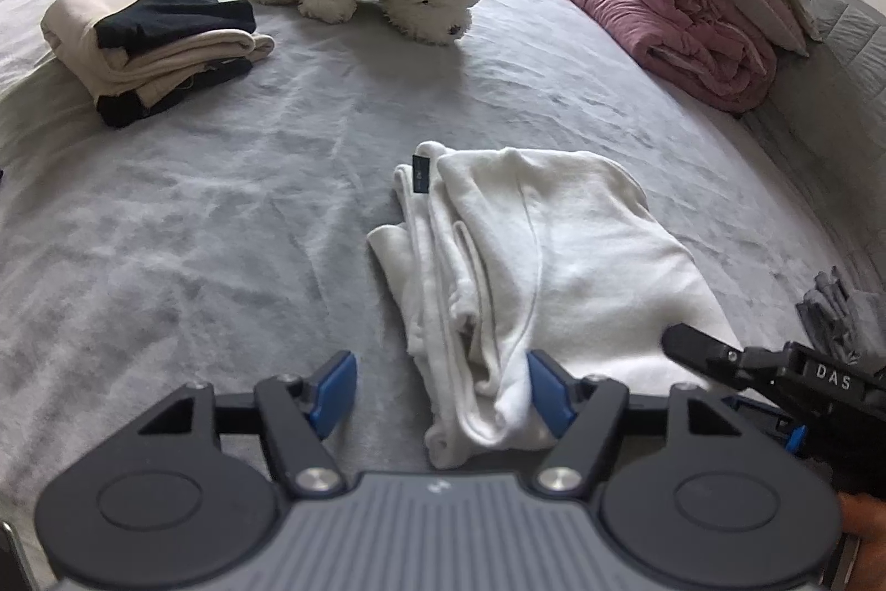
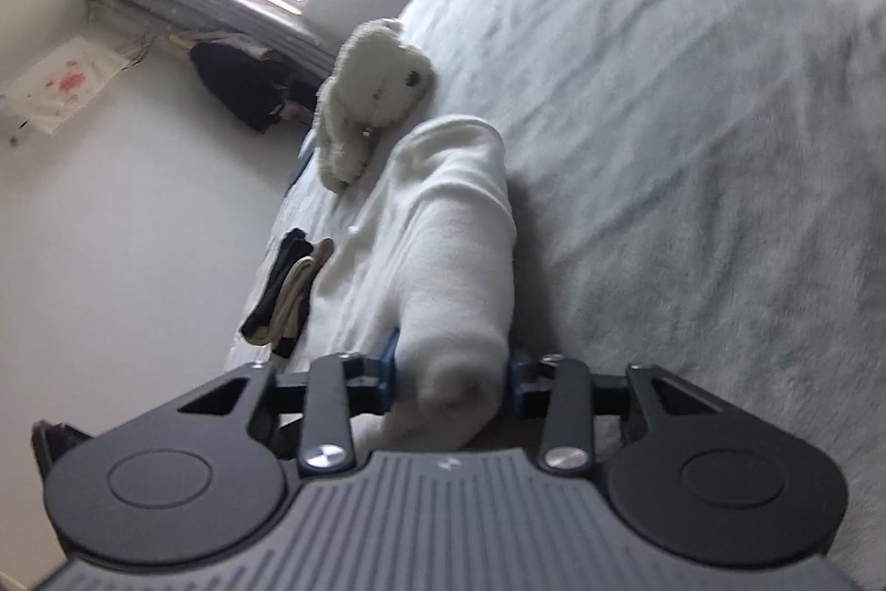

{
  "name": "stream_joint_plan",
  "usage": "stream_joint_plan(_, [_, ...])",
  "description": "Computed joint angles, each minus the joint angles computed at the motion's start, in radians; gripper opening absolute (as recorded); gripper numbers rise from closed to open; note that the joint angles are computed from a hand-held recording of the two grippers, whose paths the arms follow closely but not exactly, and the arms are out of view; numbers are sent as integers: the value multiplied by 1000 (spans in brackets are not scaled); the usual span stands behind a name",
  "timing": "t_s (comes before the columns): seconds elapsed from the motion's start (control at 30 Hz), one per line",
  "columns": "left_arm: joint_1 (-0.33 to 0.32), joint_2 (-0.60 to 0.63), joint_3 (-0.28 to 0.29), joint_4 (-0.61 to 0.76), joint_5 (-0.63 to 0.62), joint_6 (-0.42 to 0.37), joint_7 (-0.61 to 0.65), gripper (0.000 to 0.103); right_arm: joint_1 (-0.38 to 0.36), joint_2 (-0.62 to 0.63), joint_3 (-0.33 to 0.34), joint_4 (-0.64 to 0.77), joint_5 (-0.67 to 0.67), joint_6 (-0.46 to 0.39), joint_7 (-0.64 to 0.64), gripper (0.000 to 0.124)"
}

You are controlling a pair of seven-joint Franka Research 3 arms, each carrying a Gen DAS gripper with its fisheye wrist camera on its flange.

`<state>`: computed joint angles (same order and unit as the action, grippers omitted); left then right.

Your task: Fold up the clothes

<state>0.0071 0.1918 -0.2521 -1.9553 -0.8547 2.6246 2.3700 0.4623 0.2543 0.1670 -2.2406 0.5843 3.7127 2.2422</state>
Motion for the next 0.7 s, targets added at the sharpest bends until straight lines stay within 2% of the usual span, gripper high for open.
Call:
stream_joint_plan(0.07, [10,1,-3,7,-35,-31,8,69,20,-22,-16,2,46,-25,-57,36])
stream_joint_plan(0.23, [31,18,0,41,-136,-192,1,69,80,-93,-52,-6,251,-51,-311,36])
stream_joint_plan(0.3, [23,11,-1,35,-149,-215,14,69,90,-131,-51,-25,338,-63,-415,36])
stream_joint_plan(0.37, [11,-1,-1,23,-159,-232,28,69,82,-164,-38,-59,380,-73,-462,36])
stream_joint_plan(0.47, [-1,-17,7,10,-181,-261,37,69,42,-212,-28,-135,335,-96,-403,36])
stream_joint_plan(0.6, [-17,-14,19,4,-195,-271,25,71,-44,-246,-45,-221,30,-173,-112,37])
stream_joint_plan(0.63, [-20,-10,20,5,-194,-265,21,71,-48,-251,-48,-228,11,-189,-105,38])
stream_joint_plan(0.7, [-38,-5,21,2,-151,-216,-8,70,-44,-260,-33,-216,130,-225,-233,45])
